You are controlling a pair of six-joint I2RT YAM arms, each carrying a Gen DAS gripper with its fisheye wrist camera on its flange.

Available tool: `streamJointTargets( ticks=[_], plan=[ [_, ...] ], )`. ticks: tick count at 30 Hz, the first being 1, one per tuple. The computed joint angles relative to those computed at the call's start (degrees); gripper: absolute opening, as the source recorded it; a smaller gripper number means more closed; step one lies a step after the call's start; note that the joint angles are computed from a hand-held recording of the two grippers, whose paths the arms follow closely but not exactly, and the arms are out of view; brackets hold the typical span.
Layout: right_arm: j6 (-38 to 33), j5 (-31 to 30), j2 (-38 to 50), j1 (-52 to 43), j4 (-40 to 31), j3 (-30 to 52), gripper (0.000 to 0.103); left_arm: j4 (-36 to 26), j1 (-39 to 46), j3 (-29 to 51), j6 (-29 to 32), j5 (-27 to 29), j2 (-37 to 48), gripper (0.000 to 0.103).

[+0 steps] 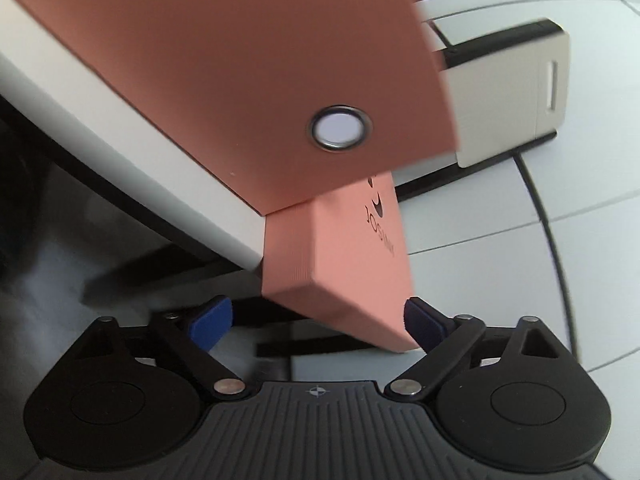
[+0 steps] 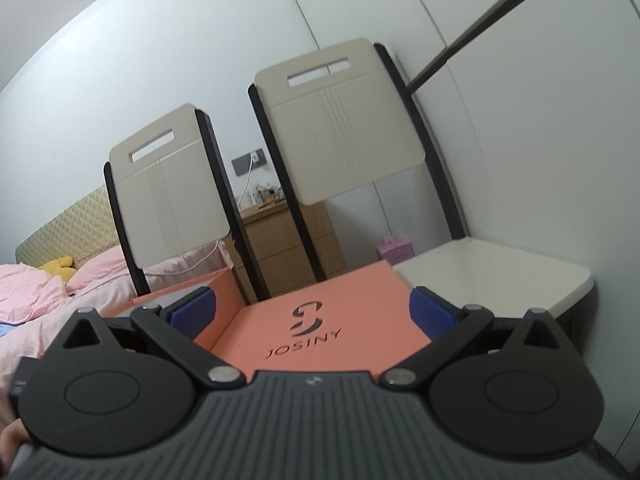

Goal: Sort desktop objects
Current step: 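Grasp the edge of the pink JOSINY lid with the left gripper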

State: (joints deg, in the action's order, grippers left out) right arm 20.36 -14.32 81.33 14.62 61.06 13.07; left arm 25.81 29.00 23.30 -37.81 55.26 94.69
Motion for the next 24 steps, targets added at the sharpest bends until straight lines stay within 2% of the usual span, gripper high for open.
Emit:
streamJointTargets(
  ticks=[4, 9, 17, 18, 23, 24],
  plan=[
    [-0.79, 0.34, 1.06, 1.26, -1.6, 1.09, 0.103, 3.89, 0.75, 3.0, -4.03, 4.08, 7.1, 0.073],
    [-0.67, 0.52, 2.54, 2.17, -3.05, 2.18, 0.103, 10.53, 2.19, 4.47, -8.38, 9.1, 14.29, 0.049],
    [-0.35, 1.3, 4.31, 3.72, -4.64, 3.66, 0.103, 14.27, 4.73, 4.52, -11.76, 12.8, 15.83, 0.045],
    [-0.33, 1.39, 4.47, 3.9, -4.92, 3.85, 0.103, 13.53, 5.1, 4.5, -11.32, 13.13, 15.35, 0.044],
    [-0.21, 2.31, 5.27, 4.72, -6.33, 4.66, 0.103, 1.11, 6.62, 5.41, -1.66, 13.52, 11.02, 0.042],
    [-0.14, 2.42, 5.44, 4.85, -6.7, 4.86, 0.103, 0.37, 7.0, 5.61, -1.01, 14.06, 10.94, 0.042]
  ],
)
